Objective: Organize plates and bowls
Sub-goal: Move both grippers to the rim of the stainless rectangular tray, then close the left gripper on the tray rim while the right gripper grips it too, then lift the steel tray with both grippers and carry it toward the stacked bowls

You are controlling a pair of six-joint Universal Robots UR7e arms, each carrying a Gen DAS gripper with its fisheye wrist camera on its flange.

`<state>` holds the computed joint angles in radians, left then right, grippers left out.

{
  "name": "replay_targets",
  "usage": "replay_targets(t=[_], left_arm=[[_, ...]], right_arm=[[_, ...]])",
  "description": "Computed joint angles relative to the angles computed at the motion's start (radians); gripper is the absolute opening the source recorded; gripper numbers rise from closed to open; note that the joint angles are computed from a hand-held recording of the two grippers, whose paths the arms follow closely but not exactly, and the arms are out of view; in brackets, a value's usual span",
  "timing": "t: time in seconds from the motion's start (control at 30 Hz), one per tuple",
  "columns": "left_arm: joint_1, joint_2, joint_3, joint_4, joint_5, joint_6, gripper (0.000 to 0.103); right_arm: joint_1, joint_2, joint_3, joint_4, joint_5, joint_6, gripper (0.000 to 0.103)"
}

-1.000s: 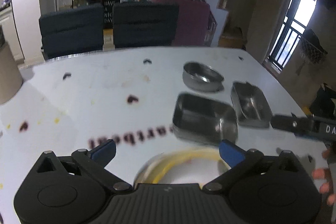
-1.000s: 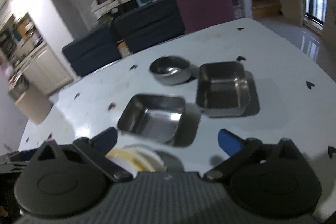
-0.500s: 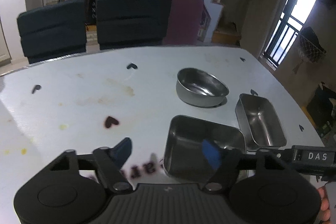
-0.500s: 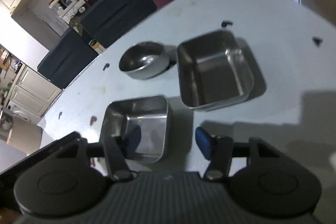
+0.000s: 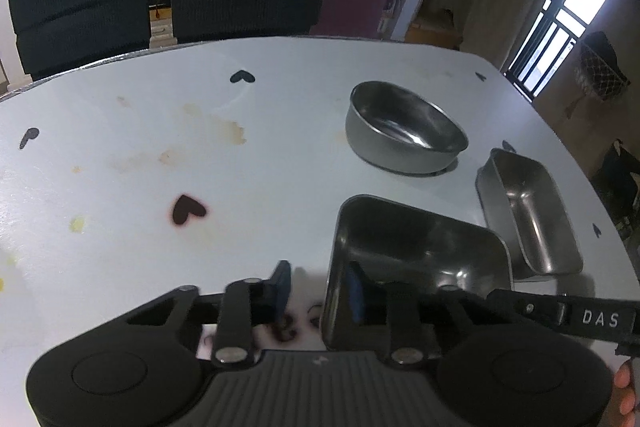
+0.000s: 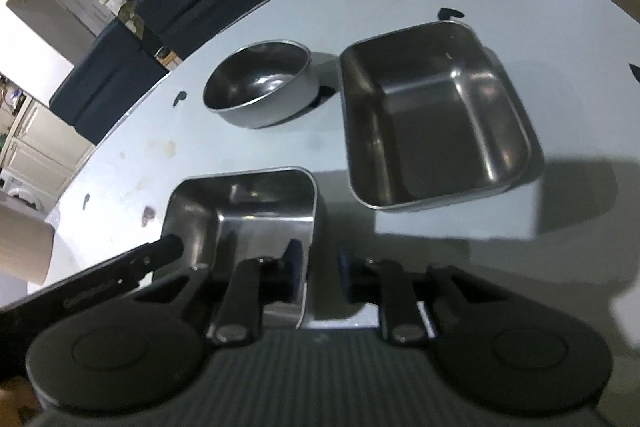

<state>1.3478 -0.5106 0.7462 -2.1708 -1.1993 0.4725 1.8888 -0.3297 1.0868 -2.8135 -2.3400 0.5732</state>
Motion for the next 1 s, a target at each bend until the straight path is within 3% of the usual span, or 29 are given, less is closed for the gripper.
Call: replay_targets(t=[0.17,0.47,1.0], left_arm=[[0.003,0.005,-0.018,0.031,-0.013,0.004,0.004],[-0.01,-0.076,0.089,-0.058,-0.043,0.019,0.004],[-0.019,-0.41,0.486,-0.39,-0.065,0.042,0.004]], right_arm=[[-0.001,0.019,-0.036,0.039,-0.001,-0.039,0.011],[0.02,0.03,-0.053,-0.023,-0.021,-0.144,0.009],[0.126,0.038,-0.022,-0.22,0.049,-0.348,0.008]])
